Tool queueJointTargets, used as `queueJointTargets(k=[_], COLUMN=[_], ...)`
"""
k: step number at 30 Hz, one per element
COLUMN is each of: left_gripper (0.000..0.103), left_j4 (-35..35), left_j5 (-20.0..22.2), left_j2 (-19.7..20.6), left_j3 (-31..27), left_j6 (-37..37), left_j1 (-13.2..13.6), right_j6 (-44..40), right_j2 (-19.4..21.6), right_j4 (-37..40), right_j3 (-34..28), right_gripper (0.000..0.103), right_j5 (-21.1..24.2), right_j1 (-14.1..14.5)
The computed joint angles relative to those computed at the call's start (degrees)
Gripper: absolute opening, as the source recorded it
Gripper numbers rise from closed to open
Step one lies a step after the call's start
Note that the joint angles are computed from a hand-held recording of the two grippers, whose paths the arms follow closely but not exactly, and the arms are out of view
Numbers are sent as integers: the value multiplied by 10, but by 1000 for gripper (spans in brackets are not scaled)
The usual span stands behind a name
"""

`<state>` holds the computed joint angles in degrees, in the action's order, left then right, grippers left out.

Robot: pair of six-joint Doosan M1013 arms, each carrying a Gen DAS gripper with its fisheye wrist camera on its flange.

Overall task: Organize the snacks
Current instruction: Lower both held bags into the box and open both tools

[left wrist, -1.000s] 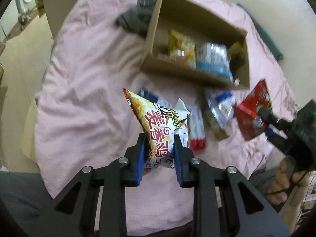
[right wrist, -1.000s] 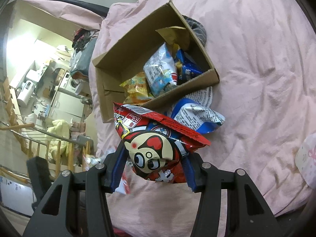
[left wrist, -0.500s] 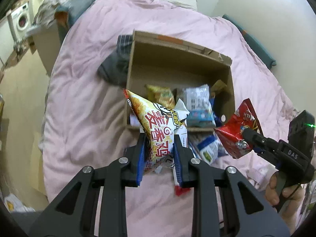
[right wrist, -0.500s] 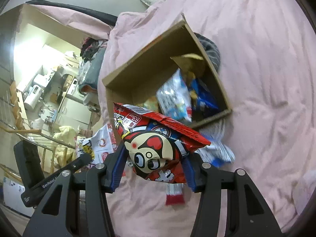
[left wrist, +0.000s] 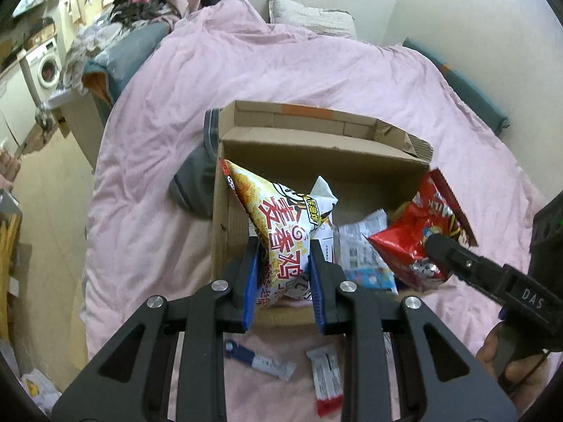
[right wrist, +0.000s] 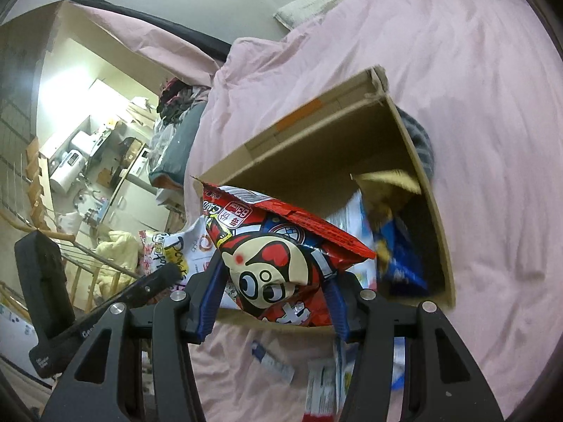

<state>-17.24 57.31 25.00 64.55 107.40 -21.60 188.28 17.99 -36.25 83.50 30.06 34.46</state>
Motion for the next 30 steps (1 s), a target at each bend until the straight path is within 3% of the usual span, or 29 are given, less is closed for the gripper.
queueJointTargets(k=[7, 18, 30], left_gripper=[22, 23, 26], left_j4=[29, 49, 59], left_j5=[-18, 9, 7], left_j2=[18, 57, 67], left_j3=[-10, -44, -56], left_j6=[8, -18, -11], left_j1=[-13, -19, -24], right_j6=[-94, -193, -156], right_j2=[29, 61, 57], right_j4=[47, 164, 142], right_j3=[-37, -68, -62], right_gripper=[54, 54, 57], right_j5=[25, 46, 35], right_j1=[-20, -43, -44])
